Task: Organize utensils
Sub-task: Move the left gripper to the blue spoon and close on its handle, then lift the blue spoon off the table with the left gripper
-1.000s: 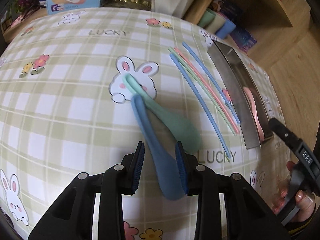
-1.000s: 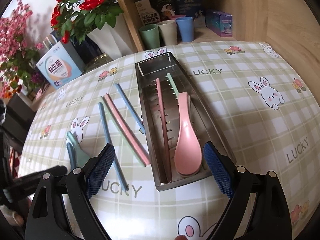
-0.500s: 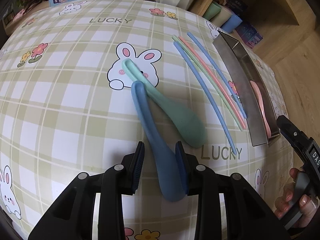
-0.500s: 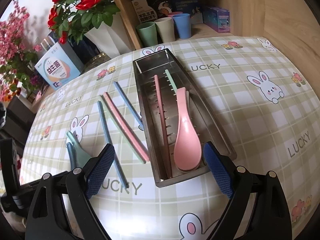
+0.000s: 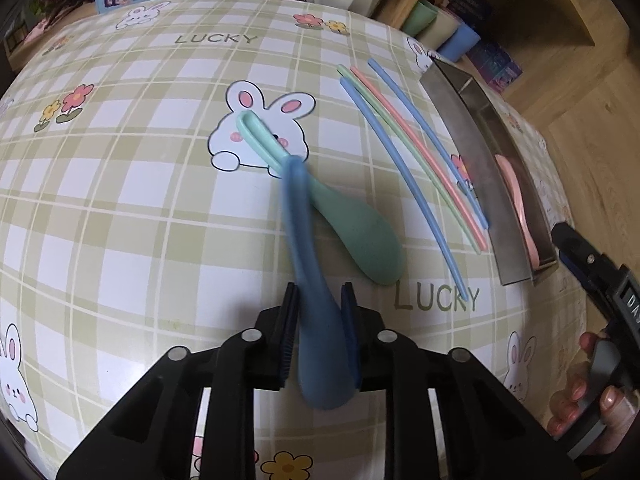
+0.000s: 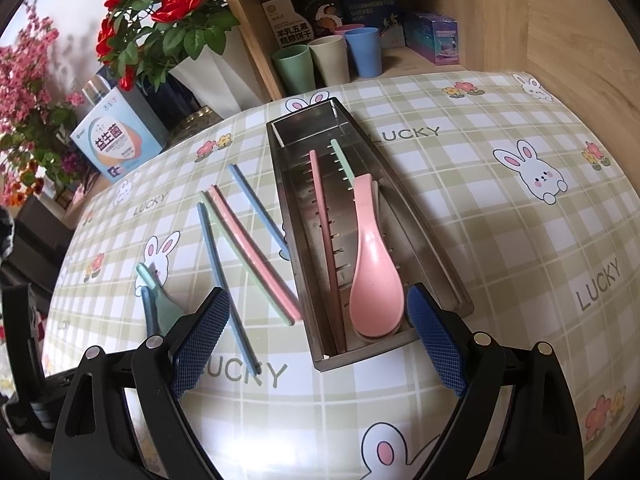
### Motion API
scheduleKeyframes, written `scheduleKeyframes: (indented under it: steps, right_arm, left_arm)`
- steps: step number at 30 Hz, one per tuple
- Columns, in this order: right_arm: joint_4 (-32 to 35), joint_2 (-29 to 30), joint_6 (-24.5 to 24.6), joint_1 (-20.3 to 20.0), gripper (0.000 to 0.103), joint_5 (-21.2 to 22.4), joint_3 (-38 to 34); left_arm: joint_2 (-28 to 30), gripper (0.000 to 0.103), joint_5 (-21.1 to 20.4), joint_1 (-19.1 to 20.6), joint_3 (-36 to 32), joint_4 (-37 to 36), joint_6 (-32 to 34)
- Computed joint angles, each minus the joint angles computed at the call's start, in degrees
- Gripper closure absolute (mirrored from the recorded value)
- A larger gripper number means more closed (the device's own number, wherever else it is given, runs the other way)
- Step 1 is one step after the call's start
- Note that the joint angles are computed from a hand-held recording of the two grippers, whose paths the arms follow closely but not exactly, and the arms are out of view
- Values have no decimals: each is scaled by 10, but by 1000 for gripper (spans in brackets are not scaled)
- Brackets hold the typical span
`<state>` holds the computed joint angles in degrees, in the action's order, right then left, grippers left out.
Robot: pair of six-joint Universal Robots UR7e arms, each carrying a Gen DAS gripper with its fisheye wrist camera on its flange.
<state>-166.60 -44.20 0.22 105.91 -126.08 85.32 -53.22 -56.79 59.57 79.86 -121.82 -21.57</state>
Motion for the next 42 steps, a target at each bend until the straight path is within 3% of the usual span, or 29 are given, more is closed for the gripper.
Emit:
scheduleKeyframes:
  steps: [4, 35, 42]
  right_arm:
    - [0, -1, 6, 0, 16, -1, 1]
    - [-2, -12, 25, -7, 16, 2, 17]
    - [-4, -14, 29, -9, 16, 2, 19]
  left_arm:
    - [-4, 89, -7, -3, 0, 1, 1]
    - [34, 89, -108, -19, -18, -16, 113]
    - [34, 88, -102, -15, -18, -22, 106]
